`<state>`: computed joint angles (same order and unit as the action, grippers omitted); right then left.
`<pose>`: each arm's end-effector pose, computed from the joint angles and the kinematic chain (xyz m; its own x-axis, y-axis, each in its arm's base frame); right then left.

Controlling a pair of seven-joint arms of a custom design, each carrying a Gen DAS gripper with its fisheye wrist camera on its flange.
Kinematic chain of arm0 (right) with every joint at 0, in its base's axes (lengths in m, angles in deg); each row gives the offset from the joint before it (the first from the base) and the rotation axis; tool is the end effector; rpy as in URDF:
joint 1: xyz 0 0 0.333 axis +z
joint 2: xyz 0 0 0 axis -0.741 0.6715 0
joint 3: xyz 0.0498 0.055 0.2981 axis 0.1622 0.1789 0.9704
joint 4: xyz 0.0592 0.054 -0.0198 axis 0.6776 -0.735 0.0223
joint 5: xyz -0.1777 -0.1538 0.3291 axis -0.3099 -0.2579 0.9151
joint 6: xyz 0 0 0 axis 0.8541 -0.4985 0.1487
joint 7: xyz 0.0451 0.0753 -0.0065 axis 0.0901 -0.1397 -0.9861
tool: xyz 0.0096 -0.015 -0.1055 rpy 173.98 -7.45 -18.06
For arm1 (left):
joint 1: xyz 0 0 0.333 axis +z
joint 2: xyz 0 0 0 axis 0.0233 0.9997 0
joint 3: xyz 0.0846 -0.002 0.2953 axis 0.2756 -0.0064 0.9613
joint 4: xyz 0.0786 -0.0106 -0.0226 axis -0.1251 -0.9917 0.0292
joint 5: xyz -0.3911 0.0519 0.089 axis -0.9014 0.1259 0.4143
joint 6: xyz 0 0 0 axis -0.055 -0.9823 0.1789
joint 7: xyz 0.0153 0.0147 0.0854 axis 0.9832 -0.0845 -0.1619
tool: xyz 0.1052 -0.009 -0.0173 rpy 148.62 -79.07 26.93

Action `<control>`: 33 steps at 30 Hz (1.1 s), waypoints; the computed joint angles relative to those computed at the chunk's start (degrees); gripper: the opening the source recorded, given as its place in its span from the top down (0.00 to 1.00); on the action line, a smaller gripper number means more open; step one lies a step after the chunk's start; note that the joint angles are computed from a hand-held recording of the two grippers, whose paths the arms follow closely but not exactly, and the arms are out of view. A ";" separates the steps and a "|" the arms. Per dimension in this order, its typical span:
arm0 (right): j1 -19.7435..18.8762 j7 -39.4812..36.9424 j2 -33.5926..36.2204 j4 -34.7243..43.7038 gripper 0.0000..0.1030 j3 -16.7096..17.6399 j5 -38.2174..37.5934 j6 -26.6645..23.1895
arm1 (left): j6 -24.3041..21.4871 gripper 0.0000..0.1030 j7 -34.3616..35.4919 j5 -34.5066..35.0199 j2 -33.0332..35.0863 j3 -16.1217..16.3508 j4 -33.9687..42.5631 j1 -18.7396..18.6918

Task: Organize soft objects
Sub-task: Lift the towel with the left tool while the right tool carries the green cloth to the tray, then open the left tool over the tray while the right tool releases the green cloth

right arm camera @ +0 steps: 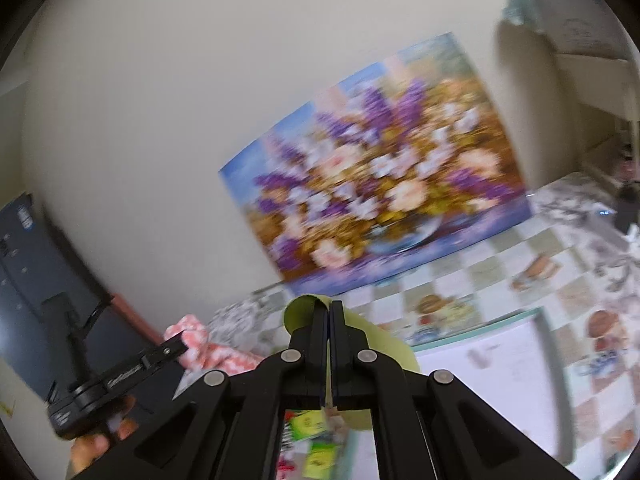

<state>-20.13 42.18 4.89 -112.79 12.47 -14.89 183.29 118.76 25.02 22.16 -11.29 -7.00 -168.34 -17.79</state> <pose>0.5968 0.3899 0.6822 0.2698 -0.8027 -0.5319 -0.6514 0.2547 -0.7148 0.5512 -0.3295 0.6879 0.1411 -0.9573 0.2524 -0.6218 -0.2841 -0.7299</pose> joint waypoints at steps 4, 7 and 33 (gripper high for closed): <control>1.28 7.33 -1.63 -1.39 0.99 -4.57 -7.80 -3.65 | -1.23 0.90 4.74 -1.26 6.50 -0.80 7.56 -2.53; -0.34 9.16 -2.10 -2.53 0.99 -4.46 -8.55 -4.64 | -2.25 0.90 8.61 -3.06 11.71 -0.40 13.43 -4.98; -2.76 8.81 10.93 8.57 0.99 -3.86 -5.75 -29.51 | -21.90 0.89 19.87 -17.77 35.32 4.41 36.18 -10.87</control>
<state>-22.89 50.99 15.82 -104.22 8.62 -20.63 153.78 96.86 44.89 4.40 24.03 -2.59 -132.16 -28.66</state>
